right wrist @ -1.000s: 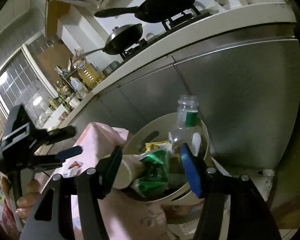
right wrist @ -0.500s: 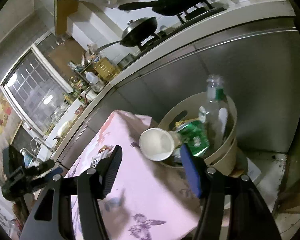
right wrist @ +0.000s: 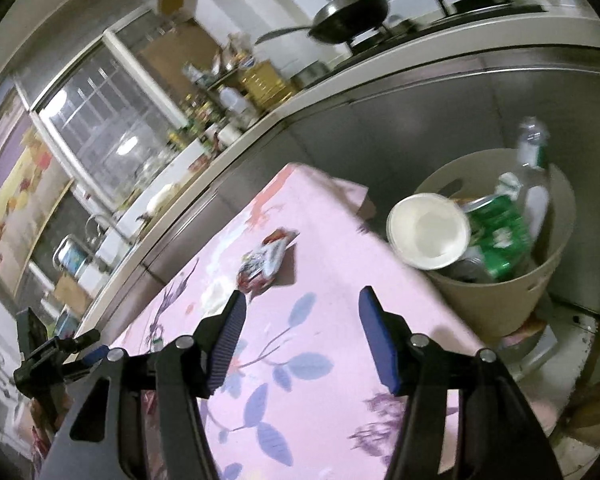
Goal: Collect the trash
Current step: 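Grasp the green-white wrapper with the left tool while the right tool grasps the white tissue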
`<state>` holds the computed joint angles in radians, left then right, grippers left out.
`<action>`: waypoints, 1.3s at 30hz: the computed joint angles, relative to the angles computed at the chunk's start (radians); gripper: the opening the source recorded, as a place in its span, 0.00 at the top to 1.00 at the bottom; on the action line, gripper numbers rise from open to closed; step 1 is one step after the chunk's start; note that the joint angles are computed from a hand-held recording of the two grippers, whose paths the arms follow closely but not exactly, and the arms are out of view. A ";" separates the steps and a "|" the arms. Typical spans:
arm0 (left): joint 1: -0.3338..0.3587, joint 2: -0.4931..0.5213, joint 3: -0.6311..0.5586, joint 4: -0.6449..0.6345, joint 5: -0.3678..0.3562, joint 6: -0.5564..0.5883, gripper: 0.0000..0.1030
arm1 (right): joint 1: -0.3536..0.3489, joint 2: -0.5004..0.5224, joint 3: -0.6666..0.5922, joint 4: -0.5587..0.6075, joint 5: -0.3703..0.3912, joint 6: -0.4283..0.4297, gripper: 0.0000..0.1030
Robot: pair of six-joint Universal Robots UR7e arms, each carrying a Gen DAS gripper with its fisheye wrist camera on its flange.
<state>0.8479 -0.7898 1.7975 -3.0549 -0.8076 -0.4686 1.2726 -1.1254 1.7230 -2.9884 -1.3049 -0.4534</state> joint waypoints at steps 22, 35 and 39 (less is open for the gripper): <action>0.207 0.010 -0.015 0.029 -0.326 -0.079 0.62 | 0.177 0.250 -0.204 0.241 -0.204 -0.073 0.56; 0.170 -0.008 -0.034 -0.042 -0.343 -0.001 0.91 | 0.225 0.351 -0.301 0.311 -0.212 -0.120 1.00; 0.127 -0.004 -0.064 -0.032 -0.341 0.039 0.91 | 0.222 0.268 -0.224 0.284 -0.126 -0.175 1.00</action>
<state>0.9753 -0.7942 1.7337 -3.0866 -1.1483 -0.4295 1.4944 -0.8571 1.4992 -2.7042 -1.4313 -0.6283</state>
